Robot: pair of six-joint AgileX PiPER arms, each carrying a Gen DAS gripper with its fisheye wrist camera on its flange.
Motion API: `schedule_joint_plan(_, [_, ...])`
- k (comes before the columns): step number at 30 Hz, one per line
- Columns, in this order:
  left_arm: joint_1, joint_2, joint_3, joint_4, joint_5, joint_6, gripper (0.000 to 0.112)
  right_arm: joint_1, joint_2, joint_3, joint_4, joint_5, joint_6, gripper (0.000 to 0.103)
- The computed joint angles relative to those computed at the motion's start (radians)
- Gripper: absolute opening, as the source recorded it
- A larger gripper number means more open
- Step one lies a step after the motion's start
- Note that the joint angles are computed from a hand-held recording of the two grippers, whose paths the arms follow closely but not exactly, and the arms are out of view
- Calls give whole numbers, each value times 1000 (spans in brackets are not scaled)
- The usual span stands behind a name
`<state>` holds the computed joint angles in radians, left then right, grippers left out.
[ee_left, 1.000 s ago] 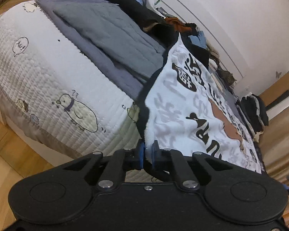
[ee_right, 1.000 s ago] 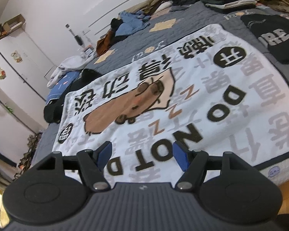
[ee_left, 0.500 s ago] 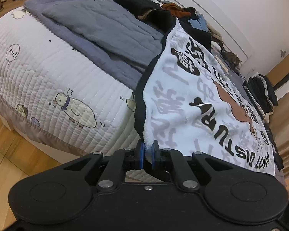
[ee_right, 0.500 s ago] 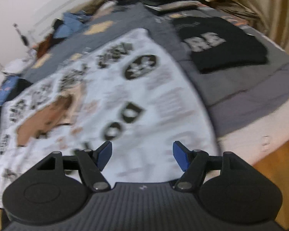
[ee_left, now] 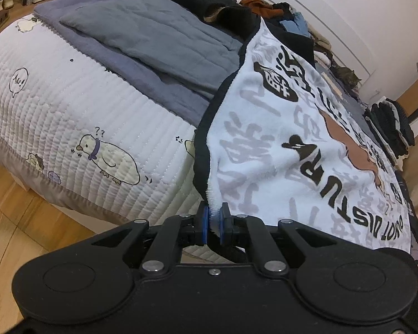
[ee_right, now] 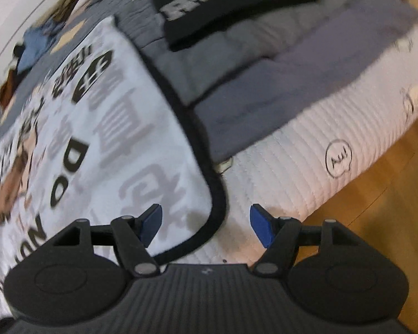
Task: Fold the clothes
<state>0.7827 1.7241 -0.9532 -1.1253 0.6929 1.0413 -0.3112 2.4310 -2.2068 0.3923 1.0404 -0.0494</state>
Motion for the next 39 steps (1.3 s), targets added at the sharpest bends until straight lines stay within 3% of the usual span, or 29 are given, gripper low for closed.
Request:
schedule_joint_plan(5, [-11,-10,-7,25,-9,-33,8,-9,14,26,66,-26,16,69])
schedule_joint_plan(8, [-18,-13,-8,31,-17,-45,8,9,27,9,26,-21,55,64])
schedule_joint_plan(11, [-23,-12,-7,30,-24,-46,8,28,33,-11,-49,-20,125,38])
schedule_joint_plan(13, [-25,-10,-6,29,-26,-48,8,18,9,31,-33,-47,132,11])
schedule_joint_plan(23, [-4,-19,-18,-12,0,-10,8,-64,-166,283,273,-226,0,6])
schedule_joint_plan(30, [-7,-26,-23,18,27,-5,8,-83,-231,338,329,-257,-43,6])
schedule_joint_plan(39, [10,-35,-1,-93,19,36,8,-116,-262,457,494,-310,-113,6])
